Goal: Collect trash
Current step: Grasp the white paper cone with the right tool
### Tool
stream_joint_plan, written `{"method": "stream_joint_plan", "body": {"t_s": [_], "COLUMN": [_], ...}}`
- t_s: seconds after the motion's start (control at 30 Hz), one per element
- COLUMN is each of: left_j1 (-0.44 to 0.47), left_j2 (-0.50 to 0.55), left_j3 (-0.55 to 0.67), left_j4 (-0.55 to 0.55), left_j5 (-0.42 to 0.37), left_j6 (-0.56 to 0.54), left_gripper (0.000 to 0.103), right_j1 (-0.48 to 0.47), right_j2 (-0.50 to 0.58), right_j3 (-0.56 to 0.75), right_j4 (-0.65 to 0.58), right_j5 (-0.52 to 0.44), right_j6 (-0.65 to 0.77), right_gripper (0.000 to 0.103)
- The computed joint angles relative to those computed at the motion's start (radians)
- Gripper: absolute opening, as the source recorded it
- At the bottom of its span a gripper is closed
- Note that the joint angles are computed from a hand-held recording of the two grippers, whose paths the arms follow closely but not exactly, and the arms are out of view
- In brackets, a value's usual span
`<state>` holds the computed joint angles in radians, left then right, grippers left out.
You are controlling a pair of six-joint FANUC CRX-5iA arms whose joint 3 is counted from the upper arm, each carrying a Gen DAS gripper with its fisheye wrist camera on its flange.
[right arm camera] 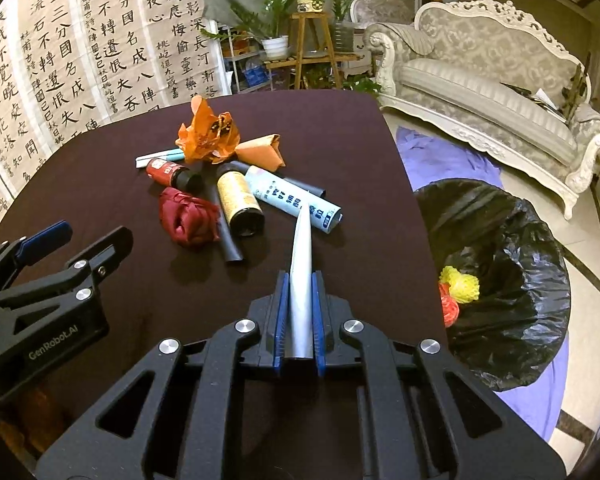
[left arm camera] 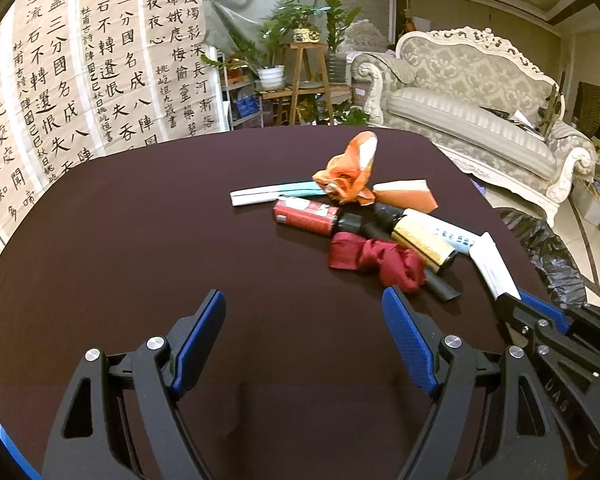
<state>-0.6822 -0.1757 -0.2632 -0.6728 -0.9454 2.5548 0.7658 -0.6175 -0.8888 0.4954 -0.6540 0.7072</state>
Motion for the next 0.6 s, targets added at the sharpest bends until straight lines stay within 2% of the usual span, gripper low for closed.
{"method": "stream_joint_plan", "body": {"t_s": [0.33,0.6], "left_j1": [-0.017,-0.020], "left_j2": [0.052,0.083], "left_j3": [0.041,0.065], "left_j4": [-0.003,0.001], "left_j5": [0.003,0.020], "left_j6": [-0.019,-0.039], "left_gripper": [0.078,0.078], "right_j1": [-0.022,-0.083], "right_j2": [-0.033,-0.017], "right_j3": [-0.005,0.004], "right_j4": [0.004,-0.024], "right_j5": [0.003,0.028], "right_j6": [0.003,0.033], "right_gripper": [0.011,0.011]}}
